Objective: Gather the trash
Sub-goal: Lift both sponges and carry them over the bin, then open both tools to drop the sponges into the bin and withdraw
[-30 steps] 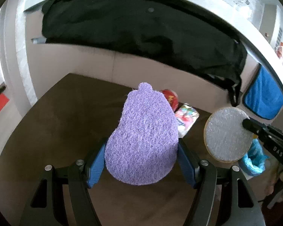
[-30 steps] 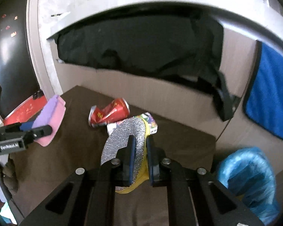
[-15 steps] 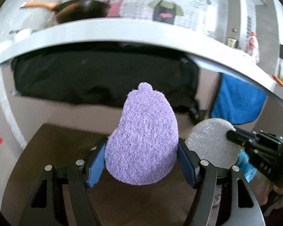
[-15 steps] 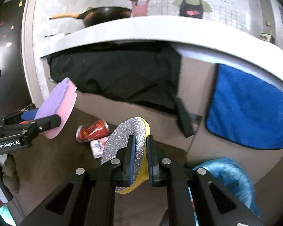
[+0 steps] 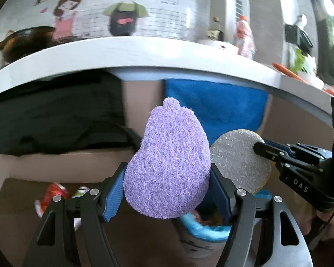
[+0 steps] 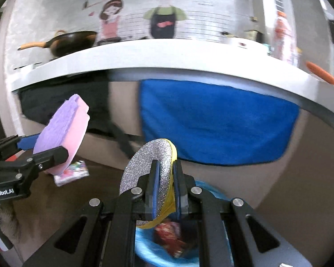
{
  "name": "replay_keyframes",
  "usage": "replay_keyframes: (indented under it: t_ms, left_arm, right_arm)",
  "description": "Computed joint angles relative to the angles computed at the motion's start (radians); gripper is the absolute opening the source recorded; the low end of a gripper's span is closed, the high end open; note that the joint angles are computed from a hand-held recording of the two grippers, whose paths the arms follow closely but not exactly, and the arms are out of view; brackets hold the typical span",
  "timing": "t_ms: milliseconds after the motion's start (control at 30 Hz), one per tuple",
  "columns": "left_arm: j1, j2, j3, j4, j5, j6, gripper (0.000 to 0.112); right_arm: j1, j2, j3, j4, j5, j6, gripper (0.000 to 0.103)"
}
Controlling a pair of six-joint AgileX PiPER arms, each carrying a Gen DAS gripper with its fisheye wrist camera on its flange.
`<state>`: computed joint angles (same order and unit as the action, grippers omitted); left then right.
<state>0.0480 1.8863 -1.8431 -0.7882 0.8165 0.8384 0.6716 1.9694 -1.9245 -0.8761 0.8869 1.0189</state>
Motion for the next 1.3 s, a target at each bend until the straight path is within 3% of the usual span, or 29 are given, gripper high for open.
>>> replay_keyframes:
  t_ms: [233,300,433,567,867,1167,1300]
  left_arm:
    - [-0.127,0.008,0.022,0.080,-0.036,-0.065,0.070]
    - [-0.142,0.047,-0.019,0.074,-0.006,-0.083,0.070]
    - [-0.152,0.096,-0.042,0.084,0.025,-0.118,0.070]
    - [-0.179,0.117,-0.032,0.118,0.000,-0.140,0.070]
    - [-0.207,0.199,-0.088,0.163,-0.031,-0.185,0.070]
    - [-0.226,0.305,-0.196,0.216,0.003,-0.254,0.070]
    - [-0.229,0.361,-0.279,0.227,0.061,-0.294,0.070]
  right_arm:
    - [-0.061,-0.149,0.273,-0.074,-0.063,0.143,0.010]
    - [-0.076,-0.174,0.327,-0.086,-0.088,0.180,0.010]
    - [-0.097,-0.190,0.386,-0.098,-0.126,0.227,0.010]
    - [-0.116,-0.201,0.442,-0.109,-0.164,0.265,0.010]
    - [-0.162,-0.177,0.471,-0.074,-0.245,0.269,0.010]
    - [-0.195,-0.131,0.460,-0.010,-0.292,0.223,0.010]
    - [-0.213,-0.110,0.444,0.029,-0.307,0.190,0.011]
